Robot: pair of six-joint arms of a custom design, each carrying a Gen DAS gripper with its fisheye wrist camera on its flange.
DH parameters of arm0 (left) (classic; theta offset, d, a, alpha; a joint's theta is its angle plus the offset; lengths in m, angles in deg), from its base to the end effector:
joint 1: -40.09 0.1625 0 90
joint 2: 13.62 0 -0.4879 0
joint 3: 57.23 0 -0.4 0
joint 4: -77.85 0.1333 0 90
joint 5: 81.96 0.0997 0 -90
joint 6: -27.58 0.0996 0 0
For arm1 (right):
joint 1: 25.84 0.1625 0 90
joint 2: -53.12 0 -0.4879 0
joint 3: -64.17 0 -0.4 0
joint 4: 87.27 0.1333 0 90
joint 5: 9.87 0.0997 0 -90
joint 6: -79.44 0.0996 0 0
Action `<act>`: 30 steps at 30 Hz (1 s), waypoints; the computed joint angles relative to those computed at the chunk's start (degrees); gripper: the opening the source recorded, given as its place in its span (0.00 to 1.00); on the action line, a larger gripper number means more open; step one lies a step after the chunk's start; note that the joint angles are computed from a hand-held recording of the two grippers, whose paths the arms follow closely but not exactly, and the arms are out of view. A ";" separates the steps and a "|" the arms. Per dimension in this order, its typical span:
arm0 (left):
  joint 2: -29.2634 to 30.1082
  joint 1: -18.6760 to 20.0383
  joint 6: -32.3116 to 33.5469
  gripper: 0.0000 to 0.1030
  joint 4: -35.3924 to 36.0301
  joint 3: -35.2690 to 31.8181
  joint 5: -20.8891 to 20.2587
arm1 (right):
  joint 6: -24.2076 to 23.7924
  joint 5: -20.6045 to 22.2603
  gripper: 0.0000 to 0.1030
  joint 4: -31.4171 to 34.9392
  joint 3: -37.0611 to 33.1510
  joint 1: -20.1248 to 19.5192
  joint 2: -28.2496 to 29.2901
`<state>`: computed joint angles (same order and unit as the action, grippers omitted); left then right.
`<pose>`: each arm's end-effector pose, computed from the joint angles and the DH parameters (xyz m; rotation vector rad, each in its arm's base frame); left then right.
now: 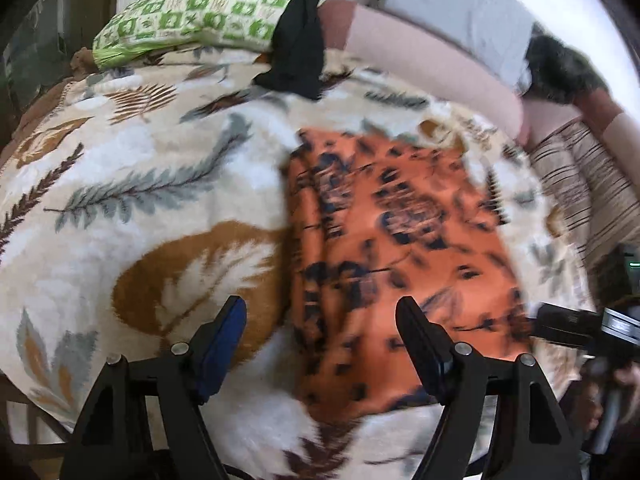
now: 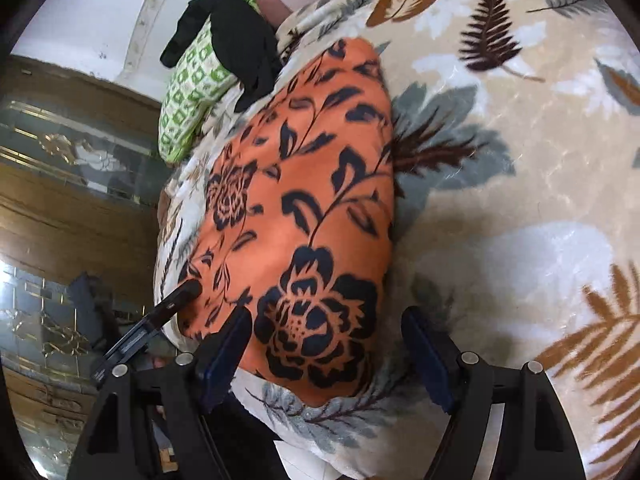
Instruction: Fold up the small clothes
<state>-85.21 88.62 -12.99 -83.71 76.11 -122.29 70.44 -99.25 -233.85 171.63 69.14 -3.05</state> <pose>-0.1430 -0.4777 0.2265 -0.0778 2.4439 -0.9003 0.1886 -0.6162 0.1657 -0.3818 3.1073 -0.1451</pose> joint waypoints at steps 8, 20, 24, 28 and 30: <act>1.88 3.63 -1.52 0.51 5.12 -0.86 -0.57 | 2.95 1.88 0.42 8.70 -1.66 -0.66 2.04; 2.21 5.97 9.34 0.72 -7.17 -4.49 -6.57 | 1.84 2.89 0.72 3.04 -4.68 -0.15 1.59; 3.72 11.47 9.14 0.72 -9.26 -7.26 -14.62 | 2.17 1.35 0.72 3.69 -8.94 0.29 5.18; 5.43 14.03 8.96 0.72 -9.61 -8.20 -18.91 | 2.57 0.97 0.73 5.07 -11.05 0.73 7.81; 5.88 13.92 9.85 0.71 -11.29 -7.52 -18.64 | 2.83 0.62 0.73 5.39 -11.44 0.89 8.55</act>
